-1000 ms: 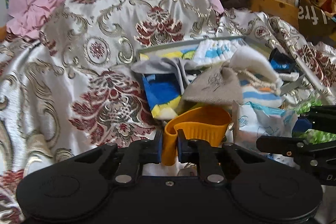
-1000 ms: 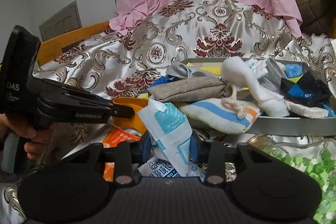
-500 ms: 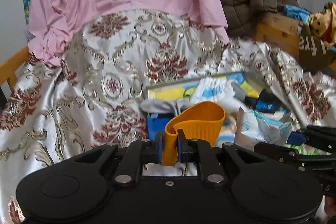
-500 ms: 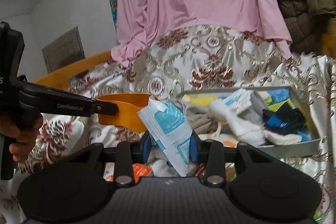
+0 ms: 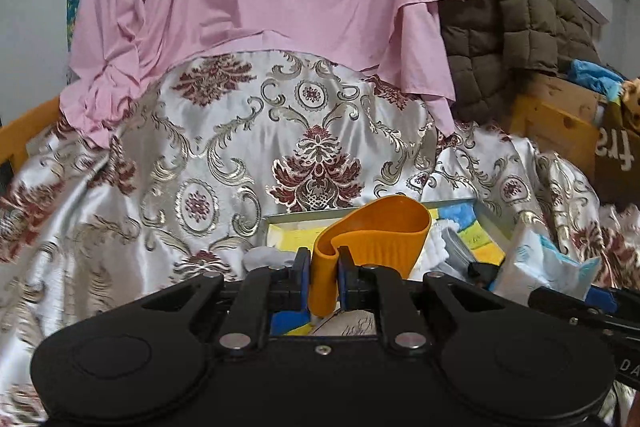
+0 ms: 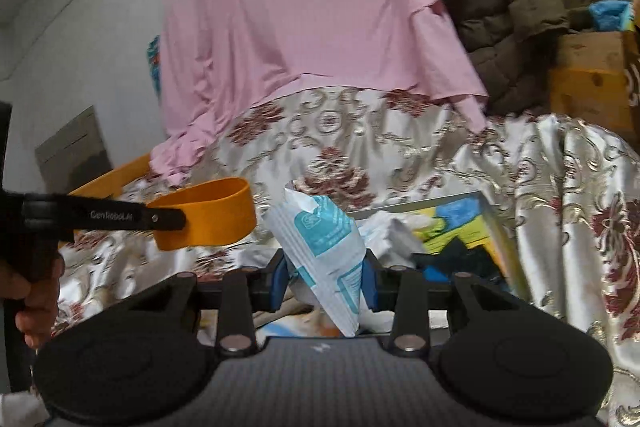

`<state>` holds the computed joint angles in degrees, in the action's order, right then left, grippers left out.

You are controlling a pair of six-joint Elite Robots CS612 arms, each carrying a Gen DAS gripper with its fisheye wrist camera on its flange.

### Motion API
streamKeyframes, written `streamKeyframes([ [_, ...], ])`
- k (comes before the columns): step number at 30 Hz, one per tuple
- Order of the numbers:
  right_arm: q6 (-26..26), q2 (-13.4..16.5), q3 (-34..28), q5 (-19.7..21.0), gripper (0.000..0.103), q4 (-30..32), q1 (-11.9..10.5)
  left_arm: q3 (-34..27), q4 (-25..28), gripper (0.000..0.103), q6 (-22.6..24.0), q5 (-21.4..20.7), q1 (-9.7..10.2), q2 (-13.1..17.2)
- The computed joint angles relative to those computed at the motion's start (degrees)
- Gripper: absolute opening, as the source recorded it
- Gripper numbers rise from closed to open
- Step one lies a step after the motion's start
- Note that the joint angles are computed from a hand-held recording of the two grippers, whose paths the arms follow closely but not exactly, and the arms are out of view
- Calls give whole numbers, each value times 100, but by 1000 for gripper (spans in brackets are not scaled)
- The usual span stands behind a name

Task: Organize soft objects
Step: 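Carry the orange strap and blue-white packet in both tools over the tray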

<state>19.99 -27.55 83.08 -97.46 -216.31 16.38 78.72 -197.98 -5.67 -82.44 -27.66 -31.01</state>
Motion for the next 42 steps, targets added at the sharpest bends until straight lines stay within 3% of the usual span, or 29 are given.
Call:
streamKeyframes([
  [7,77,91,-404,151,41,647,-157,-651,402,14,-396,-10,27,439],
  [17,-253,259,-1334,464,41,2537,-274,-1156,1034,15,-1179,-131,141,768],
  [24,-774,422,-1769,142,41,3251,-166,-1214,1254,15,-1362,-54,138,801],
  [42,-1047,424,-1844,79,48,3408,-101,-1148,1317,19,-1505,-26,131,767],
])
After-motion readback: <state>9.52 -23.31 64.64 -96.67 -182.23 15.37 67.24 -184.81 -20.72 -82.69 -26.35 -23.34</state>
